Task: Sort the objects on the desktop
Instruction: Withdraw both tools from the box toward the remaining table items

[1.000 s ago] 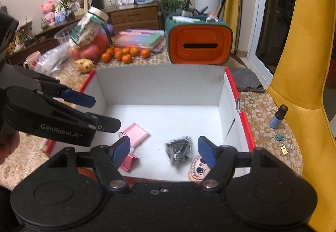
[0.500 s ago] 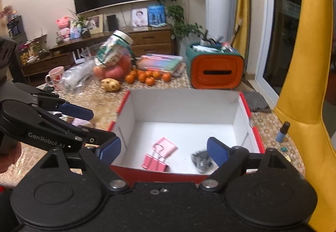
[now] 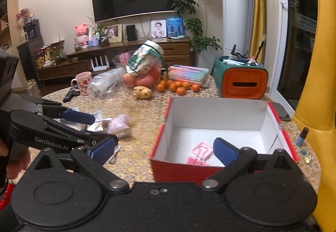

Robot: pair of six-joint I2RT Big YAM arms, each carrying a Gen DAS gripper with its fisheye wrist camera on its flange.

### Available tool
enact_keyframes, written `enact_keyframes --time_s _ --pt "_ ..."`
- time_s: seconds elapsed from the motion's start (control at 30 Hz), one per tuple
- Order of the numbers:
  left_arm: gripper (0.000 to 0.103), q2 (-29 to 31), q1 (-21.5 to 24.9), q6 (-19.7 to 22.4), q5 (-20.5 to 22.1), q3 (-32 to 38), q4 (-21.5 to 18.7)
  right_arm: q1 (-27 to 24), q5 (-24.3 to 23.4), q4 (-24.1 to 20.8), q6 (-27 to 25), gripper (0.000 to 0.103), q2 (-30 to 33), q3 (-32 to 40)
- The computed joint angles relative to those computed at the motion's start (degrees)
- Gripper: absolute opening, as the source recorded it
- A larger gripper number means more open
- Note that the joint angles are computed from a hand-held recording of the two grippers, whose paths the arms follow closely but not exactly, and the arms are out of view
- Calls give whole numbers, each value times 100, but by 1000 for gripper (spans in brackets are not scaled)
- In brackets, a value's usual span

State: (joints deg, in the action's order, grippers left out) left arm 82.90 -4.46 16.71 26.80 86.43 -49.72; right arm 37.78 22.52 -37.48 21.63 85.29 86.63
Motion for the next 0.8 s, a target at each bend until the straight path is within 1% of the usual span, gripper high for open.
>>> enact_keyframes --time_s 0.03,0.07,0.13,0.27,0.37,0.43,0.47,0.67,0.8 --pt "83 -49 75 -4 51 -85 34 54 52 22 4 100 38 33" --pt "85 -111 143 -44 65 -193 99 104 93 40 -6 100 56 46" --pt "86 -204 269 -87 90 -373 196 197 173 62 -44 100 162 130" --pt "87 -298 506 32 146 -623 283 355 295 52 -82 100 353 279" --pt "91 -326 699 69 241 -775 365 397 234 40 -16 100 495 406" --pt "99 -298 808 50 272 -865 450 422 233 36 27 100 588 486" --pt "101 -283 846 28 283 -906 501 431 234 27 53 100 629 523" --pt "103 -84 1042 81 366 -1058 799 432 136 -162 207 100 1041 911" --pt "103 223 1103 43 276 -954 976 408 47 -227 103 99 1386 1243"
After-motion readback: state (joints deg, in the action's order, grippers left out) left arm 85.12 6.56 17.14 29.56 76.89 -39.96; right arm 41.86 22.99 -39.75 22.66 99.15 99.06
